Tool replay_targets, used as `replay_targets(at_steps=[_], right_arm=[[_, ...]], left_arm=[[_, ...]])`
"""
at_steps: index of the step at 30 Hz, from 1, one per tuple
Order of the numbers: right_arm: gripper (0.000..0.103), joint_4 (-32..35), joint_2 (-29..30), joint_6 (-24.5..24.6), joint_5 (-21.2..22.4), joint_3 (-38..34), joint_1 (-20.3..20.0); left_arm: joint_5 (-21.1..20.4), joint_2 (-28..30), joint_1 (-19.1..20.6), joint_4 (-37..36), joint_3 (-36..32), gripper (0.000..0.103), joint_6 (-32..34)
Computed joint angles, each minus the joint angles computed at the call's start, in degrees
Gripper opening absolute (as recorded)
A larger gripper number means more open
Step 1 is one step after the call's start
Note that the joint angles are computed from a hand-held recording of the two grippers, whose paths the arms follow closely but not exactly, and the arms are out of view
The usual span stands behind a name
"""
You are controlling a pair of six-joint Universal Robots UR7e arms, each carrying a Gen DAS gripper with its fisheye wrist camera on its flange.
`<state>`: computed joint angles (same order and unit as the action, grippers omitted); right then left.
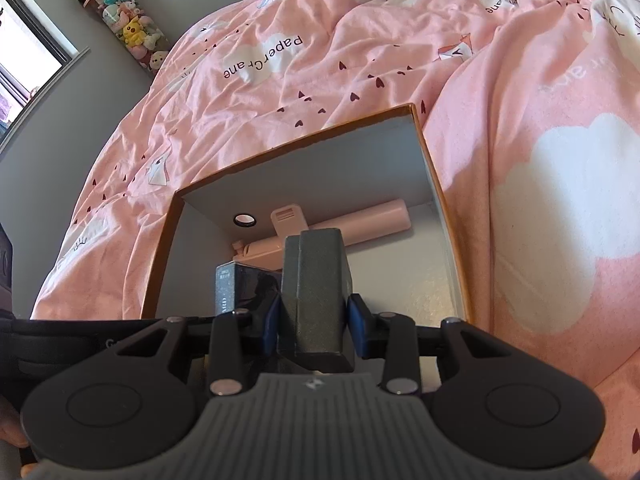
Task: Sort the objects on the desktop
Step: 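Carry both held boxes over the orange box and lower them inside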
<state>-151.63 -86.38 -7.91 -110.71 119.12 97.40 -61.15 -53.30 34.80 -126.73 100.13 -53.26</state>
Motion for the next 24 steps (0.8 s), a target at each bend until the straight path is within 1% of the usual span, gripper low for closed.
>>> replay_targets(at_steps=[8, 24], right_arm=[[0.038, 0.39, 0.02, 1.76, 0.0, -0.16, 0.19], [0.038, 1.53, 0.35, 2.3, -0.85, -1.0, 0.36]], left_arm=[[-1.46, 0.08, 0.58, -0.17, -0.15, 0.027, 0.42], [-0.93, 0.27, 0.25, -0.92, 0.21, 0.028, 0.8]])
